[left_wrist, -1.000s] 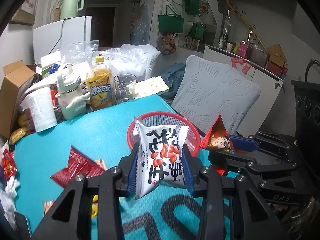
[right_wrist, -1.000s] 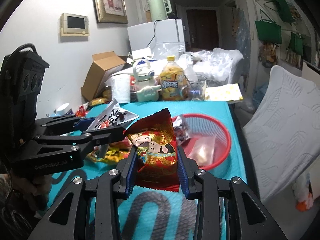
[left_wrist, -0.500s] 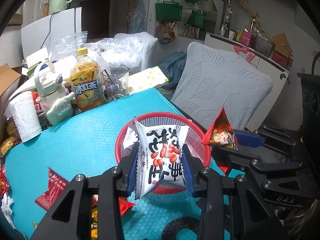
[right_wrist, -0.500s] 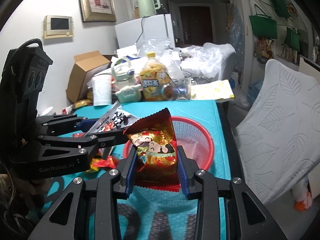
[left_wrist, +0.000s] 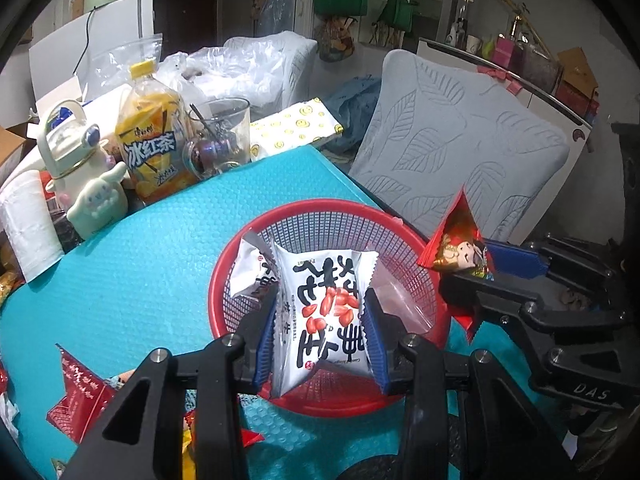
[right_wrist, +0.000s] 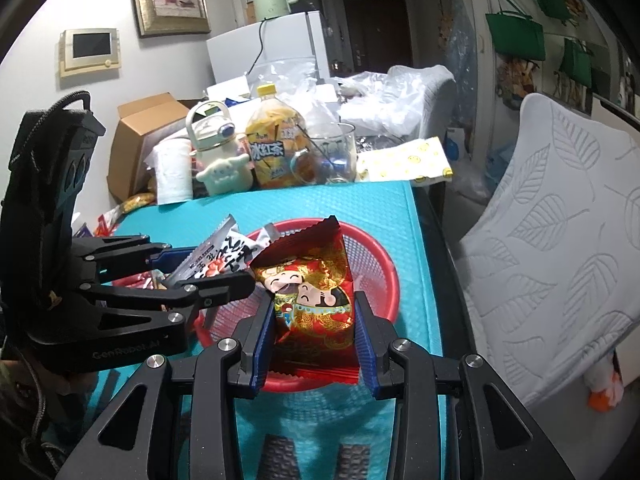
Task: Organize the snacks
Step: 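Open the left tool to drop the white peanut packet into the basket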
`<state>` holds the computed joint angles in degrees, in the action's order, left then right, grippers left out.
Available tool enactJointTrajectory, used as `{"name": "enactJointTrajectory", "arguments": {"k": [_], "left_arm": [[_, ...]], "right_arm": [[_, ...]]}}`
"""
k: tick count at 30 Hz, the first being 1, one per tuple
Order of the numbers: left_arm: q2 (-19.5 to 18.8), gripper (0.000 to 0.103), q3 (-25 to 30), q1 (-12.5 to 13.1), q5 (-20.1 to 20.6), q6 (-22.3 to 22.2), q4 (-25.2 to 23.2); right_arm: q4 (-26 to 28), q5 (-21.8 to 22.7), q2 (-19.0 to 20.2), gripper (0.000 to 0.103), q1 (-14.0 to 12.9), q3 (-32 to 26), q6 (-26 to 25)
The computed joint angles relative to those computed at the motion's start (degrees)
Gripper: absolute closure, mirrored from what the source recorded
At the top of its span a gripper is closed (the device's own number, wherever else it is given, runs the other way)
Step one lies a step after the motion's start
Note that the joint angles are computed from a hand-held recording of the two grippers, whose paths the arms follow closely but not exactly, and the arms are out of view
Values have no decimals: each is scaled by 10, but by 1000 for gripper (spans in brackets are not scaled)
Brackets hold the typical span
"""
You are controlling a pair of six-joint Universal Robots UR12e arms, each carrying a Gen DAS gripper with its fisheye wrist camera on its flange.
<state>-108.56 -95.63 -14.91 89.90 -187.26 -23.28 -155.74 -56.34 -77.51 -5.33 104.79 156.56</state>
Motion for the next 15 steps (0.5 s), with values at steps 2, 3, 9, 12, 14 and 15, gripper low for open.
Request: {"name": "enactJointTrajectory", "arguments": {"k": [2, 3, 9, 12, 14, 15], "left_arm": [[-2, 64, 2, 0, 5, -1, 0], [-4, 62, 4, 0, 12, -2, -5], [-9, 55, 14, 3, 16, -14, -40], [-11, 37, 18, 3, 22, -14, -57], [-11, 21, 17, 3, 22, -16, -55], [-11, 21, 16, 3, 24, -18, -53]], "right_arm": [[1, -2, 2, 67, 0, -2, 0], [2, -2, 3, 67, 1, -3, 0], [6, -13, 9, 67, 5, -9, 0], [12, -15, 10, 67, 5, -12, -1], [12, -19, 11, 67, 7, -13, -2], [12, -21, 12, 67, 7, -14, -3]]}}
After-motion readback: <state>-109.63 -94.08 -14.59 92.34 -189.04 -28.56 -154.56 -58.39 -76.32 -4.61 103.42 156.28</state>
